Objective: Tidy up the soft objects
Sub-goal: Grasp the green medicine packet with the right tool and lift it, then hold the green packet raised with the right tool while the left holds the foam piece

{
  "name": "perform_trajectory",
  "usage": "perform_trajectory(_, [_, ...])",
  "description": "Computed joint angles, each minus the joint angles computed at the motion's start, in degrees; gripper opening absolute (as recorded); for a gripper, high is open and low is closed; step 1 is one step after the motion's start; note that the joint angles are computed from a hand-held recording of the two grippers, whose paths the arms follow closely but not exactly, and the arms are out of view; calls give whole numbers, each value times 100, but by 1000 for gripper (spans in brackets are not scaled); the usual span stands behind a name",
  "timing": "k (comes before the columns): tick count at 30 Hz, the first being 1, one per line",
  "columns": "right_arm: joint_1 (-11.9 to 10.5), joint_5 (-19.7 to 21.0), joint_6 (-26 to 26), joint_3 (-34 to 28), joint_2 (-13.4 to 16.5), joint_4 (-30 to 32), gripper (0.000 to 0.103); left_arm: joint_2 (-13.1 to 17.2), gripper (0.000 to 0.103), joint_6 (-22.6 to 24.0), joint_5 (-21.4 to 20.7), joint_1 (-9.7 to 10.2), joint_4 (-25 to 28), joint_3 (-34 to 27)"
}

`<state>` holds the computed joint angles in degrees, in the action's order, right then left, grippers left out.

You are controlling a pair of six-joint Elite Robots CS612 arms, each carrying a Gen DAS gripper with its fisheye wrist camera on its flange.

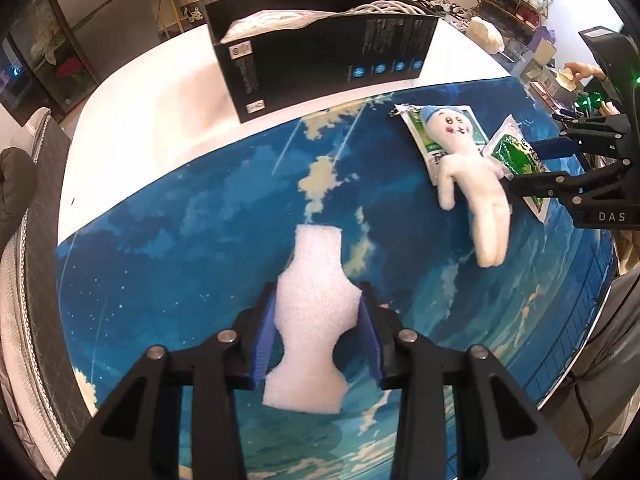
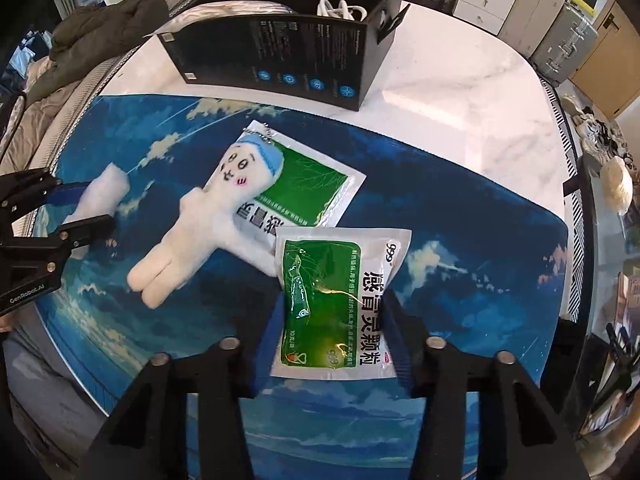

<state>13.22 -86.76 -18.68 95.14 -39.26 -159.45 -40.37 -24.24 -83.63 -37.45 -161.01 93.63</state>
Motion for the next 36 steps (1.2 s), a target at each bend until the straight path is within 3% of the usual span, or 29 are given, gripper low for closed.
perform_trajectory(14, [-206, 472, -185, 255, -279, 238, 24, -70, 37, -2, -125, -6, -49, -17])
perform_trajectory(20, [-178, 613, -247, 105, -309, 407, 18, -117, 37, -46, -108, -3, -157, 22])
perform_trajectory(22, [-157, 495, -280, 120, -307, 380, 19, -106, 37, -66, -157, -7, -61, 5])
perform_trajectory(25, [-169, 556, -365, 143, -300, 322, 30, -44, 39, -46, -353, 14, 52, -57])
perform_trajectory(26, [-174, 623, -423, 162, -316, 315, 34, -32, 44, 17, -390, 13, 138, -81])
perform_trajectory(28, [-162, 585, -429, 218, -333, 131, 63, -28, 57, 0, -424, 11, 169, -69])
perform_trajectory(29, [-146, 496, -431, 228, -335, 50, 68, -29, 59, -15, -455, 16, 173, -63])
perform_trajectory(36, [-138, 375, -460, 50, -204, 515, 70, -29, 58, 94, -445, -7, 349, -68])
